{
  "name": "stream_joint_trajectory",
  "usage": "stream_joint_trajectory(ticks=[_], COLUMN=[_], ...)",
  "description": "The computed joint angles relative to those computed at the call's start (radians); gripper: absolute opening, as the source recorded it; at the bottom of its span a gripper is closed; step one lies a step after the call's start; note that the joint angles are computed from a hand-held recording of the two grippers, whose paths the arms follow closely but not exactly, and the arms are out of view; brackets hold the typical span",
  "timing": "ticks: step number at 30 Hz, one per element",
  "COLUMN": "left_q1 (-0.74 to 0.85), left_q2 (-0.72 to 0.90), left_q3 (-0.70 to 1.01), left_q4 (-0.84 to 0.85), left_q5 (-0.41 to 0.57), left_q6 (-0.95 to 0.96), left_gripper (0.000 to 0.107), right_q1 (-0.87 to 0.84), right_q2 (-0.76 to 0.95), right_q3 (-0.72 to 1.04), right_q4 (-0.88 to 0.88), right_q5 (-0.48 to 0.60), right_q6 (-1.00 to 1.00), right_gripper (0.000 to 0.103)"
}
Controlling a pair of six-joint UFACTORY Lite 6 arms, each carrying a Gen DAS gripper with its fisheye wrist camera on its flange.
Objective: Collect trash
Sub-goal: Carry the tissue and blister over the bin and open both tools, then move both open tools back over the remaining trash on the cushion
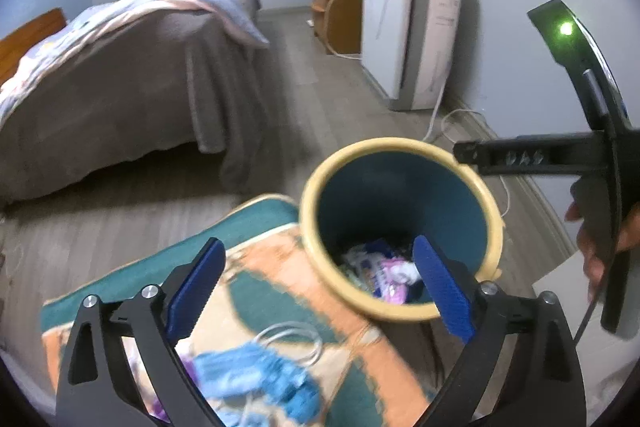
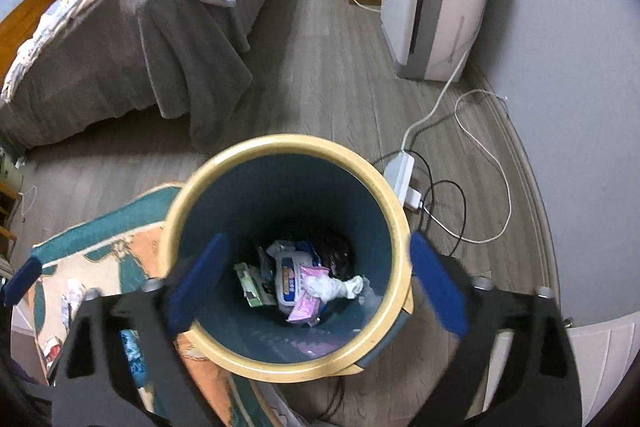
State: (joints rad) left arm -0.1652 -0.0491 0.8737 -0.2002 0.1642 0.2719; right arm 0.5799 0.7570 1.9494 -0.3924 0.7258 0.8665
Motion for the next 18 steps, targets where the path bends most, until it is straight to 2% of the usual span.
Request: stream_joint_trajectory(ticks=[7, 13, 16, 18], left_q1=[0.208, 0.532, 0.714, 0.881], left_q2=[-0.28, -0.519, -0.623, -0.679], left_q3=[-0.136, -0.244, -0.291, -0.311], left_q4=[-0.054, -0.25, -0.305, -0.405], left_q5=[0.125, 0.328, 0.434, 0.521], left_q6=[0.177, 0.541, 0.706, 0.887], left_gripper=[0.096, 0.096, 0.096, 0.096], right_q1=[0.076, 0.178, 0.261, 0.321], right_q2=[0.039, 0.017, 0.028, 0.043], right_q3=[0.117, 0.142, 0.198, 0.237], right_q4=[-0.031, -0.034, -0.081, -0.12], right_q5=[0.101, 0.141, 0.191, 0.232], right_q6=[0.001, 0.011, 0.03, 0.057], right_gripper=[0.097, 0.097, 0.097, 0.097])
